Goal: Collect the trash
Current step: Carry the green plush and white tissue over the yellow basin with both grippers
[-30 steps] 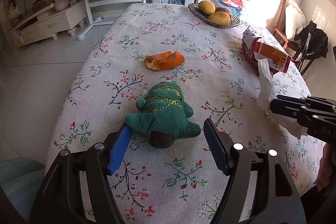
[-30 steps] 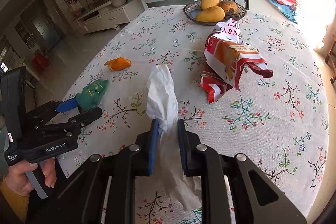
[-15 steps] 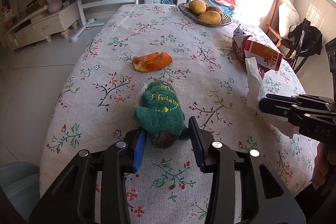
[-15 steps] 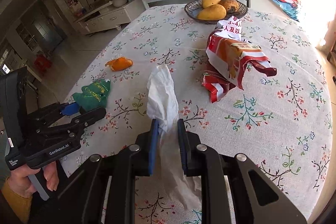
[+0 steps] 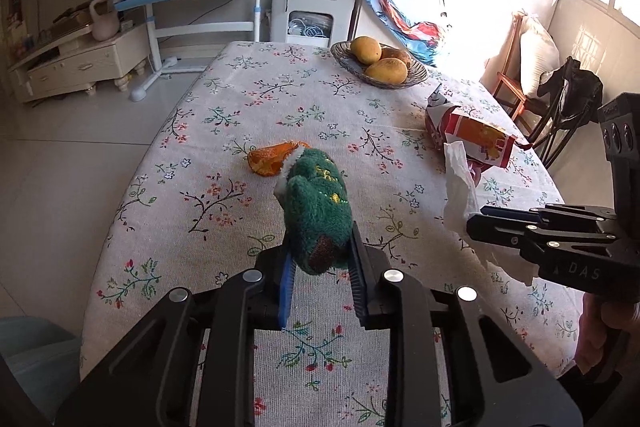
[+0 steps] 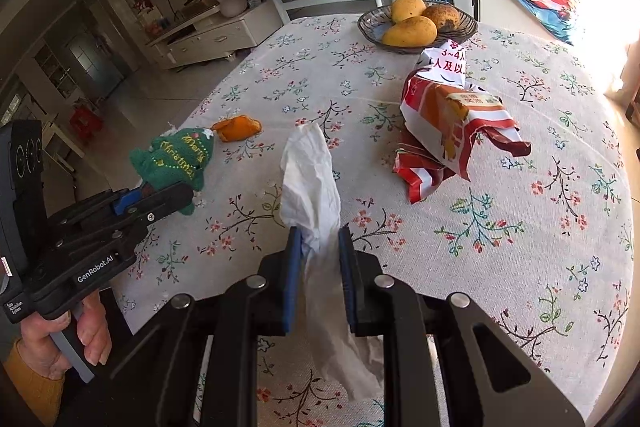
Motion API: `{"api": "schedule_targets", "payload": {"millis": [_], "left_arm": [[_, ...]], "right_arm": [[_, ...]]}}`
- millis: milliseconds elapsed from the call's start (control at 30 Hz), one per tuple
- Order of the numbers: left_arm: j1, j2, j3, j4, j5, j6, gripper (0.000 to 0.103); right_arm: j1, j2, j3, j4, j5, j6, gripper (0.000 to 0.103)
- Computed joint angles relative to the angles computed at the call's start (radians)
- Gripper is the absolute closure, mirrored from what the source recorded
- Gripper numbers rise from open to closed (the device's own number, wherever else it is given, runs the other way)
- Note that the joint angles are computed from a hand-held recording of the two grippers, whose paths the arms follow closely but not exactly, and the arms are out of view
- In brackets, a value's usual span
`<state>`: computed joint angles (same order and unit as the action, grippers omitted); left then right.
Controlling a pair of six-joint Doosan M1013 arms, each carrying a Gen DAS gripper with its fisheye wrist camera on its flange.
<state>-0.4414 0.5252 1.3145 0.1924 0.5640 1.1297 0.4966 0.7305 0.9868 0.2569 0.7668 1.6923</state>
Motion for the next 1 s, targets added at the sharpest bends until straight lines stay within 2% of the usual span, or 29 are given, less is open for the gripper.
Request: {"api": "schedule_targets", "payload": {"millis": [400,667,767,1000], "left_arm": [[-0.02,-0.032,0.04,0.118,-0.062,-0.1,0.08],[-0.051,-0.093,0.124,0.281,-0.13,-0.239,0.08],[-0.063,-0.121,0.17,0.293,-0.145,-0.29,0.08],[-0.109,-0.177,0.272,0.376,-0.151,-0.392,0.08]], "right_arm": [[0.008,-0.038,0.044,0.032,-0.067,-0.014,0.083],[0.025,-0.113,0.184,0.085,-0.18,-0.03,0.083],[0.033,-0.139,0.232,0.089,-0.217,-0.031,0.083],[0.046,-0.178,0.31,0.097,-0.247,0.002,0.082]]}}
